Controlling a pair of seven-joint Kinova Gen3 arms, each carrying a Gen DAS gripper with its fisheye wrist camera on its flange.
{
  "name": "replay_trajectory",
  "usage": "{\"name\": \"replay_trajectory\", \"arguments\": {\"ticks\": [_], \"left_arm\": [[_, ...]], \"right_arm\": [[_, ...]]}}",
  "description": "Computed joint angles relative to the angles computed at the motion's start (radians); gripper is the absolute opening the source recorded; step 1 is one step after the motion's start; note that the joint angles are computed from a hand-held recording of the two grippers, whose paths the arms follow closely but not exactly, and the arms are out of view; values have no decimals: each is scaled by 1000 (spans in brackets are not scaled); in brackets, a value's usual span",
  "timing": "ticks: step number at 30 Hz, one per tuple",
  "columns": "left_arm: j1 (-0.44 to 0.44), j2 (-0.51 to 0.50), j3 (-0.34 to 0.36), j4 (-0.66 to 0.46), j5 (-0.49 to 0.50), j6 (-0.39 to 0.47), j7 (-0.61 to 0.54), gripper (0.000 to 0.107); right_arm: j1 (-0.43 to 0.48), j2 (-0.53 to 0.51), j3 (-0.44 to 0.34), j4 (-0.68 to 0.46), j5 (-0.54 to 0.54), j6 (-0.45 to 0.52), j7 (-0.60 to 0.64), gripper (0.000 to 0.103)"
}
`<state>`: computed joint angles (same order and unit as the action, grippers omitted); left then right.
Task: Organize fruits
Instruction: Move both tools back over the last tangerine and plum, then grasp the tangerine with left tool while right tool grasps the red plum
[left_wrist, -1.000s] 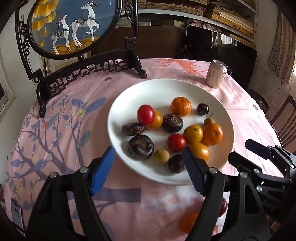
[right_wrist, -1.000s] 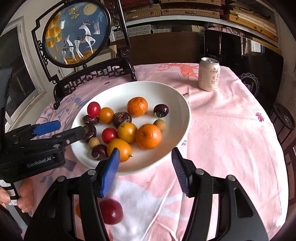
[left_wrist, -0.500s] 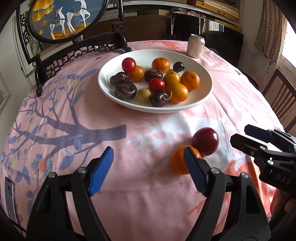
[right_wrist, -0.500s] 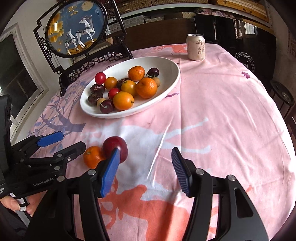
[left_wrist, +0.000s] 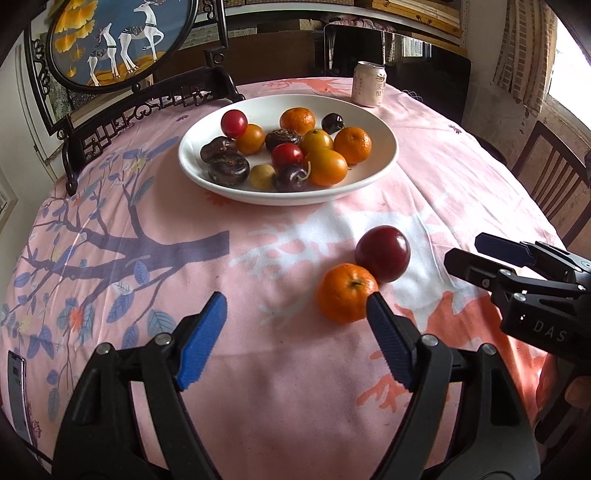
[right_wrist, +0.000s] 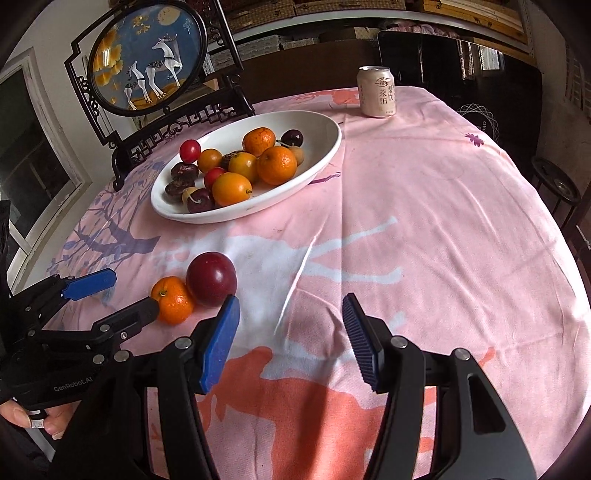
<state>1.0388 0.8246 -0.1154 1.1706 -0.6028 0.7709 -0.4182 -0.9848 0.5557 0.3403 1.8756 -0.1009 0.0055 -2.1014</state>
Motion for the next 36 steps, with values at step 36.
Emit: {"name": "replay_trajectory", "arguments": {"ticks": [36], "left_arm": [[-42,-20,-17,66,112,-140,-80,38]], "right_arm": [[-7,21,1,-22,-25,24,40,58]]}}
